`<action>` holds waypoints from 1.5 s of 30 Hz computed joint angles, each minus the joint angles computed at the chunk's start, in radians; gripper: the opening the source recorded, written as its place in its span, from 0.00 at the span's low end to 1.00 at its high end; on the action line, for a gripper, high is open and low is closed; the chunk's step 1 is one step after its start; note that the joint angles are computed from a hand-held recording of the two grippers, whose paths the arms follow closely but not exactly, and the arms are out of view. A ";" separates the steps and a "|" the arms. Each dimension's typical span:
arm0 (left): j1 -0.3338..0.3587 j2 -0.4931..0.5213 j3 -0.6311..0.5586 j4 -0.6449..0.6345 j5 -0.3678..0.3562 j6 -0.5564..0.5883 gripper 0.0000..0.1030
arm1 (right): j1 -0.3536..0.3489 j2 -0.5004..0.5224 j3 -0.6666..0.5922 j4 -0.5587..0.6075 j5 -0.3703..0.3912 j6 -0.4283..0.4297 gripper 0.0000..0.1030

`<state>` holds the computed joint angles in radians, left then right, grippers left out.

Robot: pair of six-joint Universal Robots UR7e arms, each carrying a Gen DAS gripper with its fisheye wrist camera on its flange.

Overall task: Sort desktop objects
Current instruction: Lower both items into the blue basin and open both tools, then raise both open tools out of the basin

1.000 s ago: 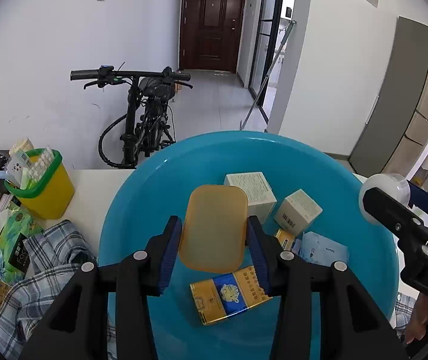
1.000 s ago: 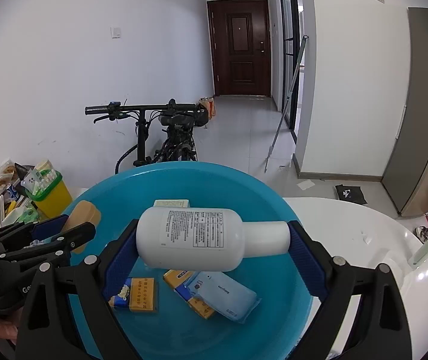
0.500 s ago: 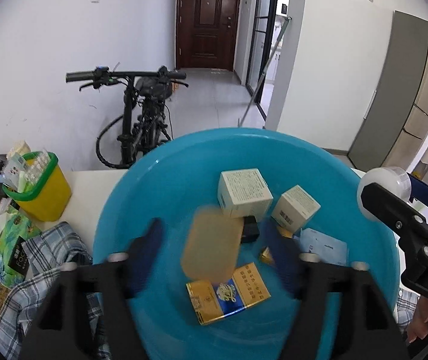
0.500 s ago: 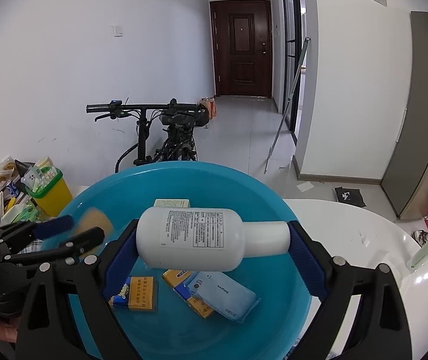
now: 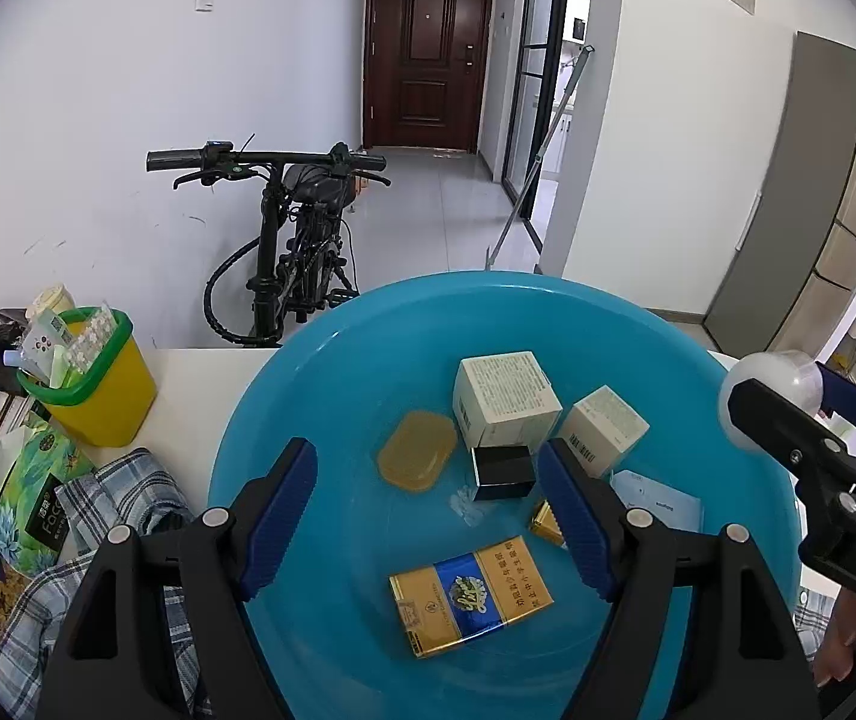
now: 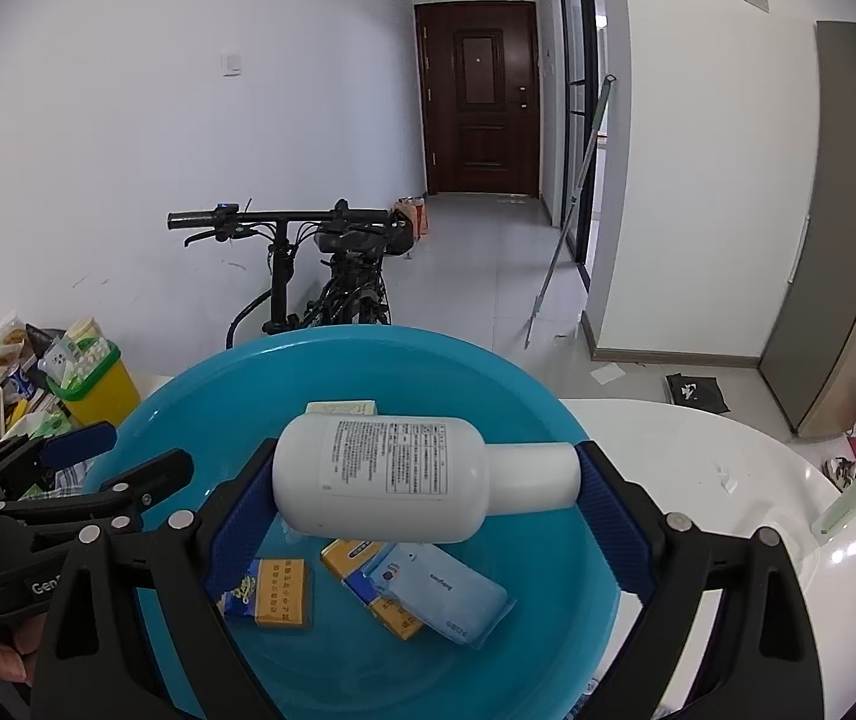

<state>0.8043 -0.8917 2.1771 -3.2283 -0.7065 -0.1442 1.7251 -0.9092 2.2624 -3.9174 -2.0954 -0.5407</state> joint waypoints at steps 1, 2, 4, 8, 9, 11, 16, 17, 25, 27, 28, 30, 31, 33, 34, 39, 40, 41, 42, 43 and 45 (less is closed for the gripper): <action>0.000 0.000 0.000 -0.001 0.001 0.000 0.76 | -0.002 -0.004 -0.001 0.014 -0.001 0.006 0.90; 0.000 -0.002 0.001 0.001 0.001 0.001 0.76 | -0.004 -0.006 -0.001 0.023 0.001 0.012 0.90; -0.001 -0.002 0.001 0.001 0.002 0.001 0.76 | -0.006 -0.007 -0.003 0.033 -0.001 0.018 0.90; -0.001 -0.002 0.001 0.001 0.003 0.000 0.76 | -0.002 -0.004 -0.003 0.028 0.002 0.009 0.93; -0.002 -0.003 0.002 0.001 0.004 -0.001 0.76 | 0.001 -0.002 -0.003 0.020 0.000 0.001 0.95; -0.003 -0.005 0.001 0.005 0.006 -0.003 0.76 | 0.008 0.005 -0.003 -0.002 -0.004 -0.016 0.99; -0.004 -0.005 0.002 0.004 0.008 -0.003 0.79 | 0.015 0.007 -0.003 -0.018 -0.011 -0.025 0.99; -0.005 -0.005 0.002 0.004 0.010 -0.004 0.80 | 0.014 0.007 -0.003 -0.018 -0.012 -0.023 0.99; -0.013 -0.005 0.002 0.000 0.009 -0.008 0.89 | 0.009 -0.005 -0.001 -0.033 -0.009 -0.003 0.99; -0.009 -0.021 -0.001 0.049 -0.019 -0.045 0.95 | 0.007 -0.011 0.002 -0.035 -0.008 -0.002 0.99; -0.007 -0.032 -0.003 0.076 -0.039 -0.066 1.00 | 0.006 -0.013 0.003 -0.036 -0.007 -0.002 0.99; -0.012 -0.038 0.003 0.075 -0.046 -0.087 1.00 | -0.003 -0.026 0.013 -0.038 0.008 0.007 0.99; -0.015 -0.038 0.008 0.058 -0.047 -0.077 1.00 | -0.004 -0.030 0.014 -0.037 0.008 0.011 0.99; -0.024 -0.029 0.016 0.017 -0.034 -0.029 1.00 | -0.005 -0.034 0.015 -0.040 0.005 0.005 0.99; -0.032 -0.020 0.021 -0.001 -0.014 -0.013 1.00 | -0.005 -0.034 0.015 -0.043 0.001 0.002 0.99; -0.057 0.044 0.020 -0.091 0.122 0.067 1.00 | -0.004 -0.044 0.020 -0.055 0.000 0.002 0.99; -0.058 0.050 0.014 -0.082 0.142 0.064 1.00 | -0.004 -0.046 0.021 -0.058 0.000 0.001 0.99; -0.059 0.055 0.011 -0.077 0.162 0.059 1.00 | -0.003 -0.046 0.021 -0.061 -0.001 0.001 0.99; -0.061 0.062 0.006 -0.078 0.184 0.056 1.00 | -0.002 -0.046 0.022 -0.065 -0.001 -0.001 0.99; -0.062 0.071 0.004 -0.095 0.202 0.066 1.00 | -0.001 -0.047 0.022 -0.066 0.000 -0.002 0.99; -0.063 0.084 0.009 -0.173 0.203 0.109 1.00 | 0.000 -0.048 0.024 -0.070 0.003 -0.004 0.99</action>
<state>0.7410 -0.8072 2.1857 -3.4013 -0.5032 -0.0350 1.7246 -0.9567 2.2862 -3.9871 -2.0922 -0.5442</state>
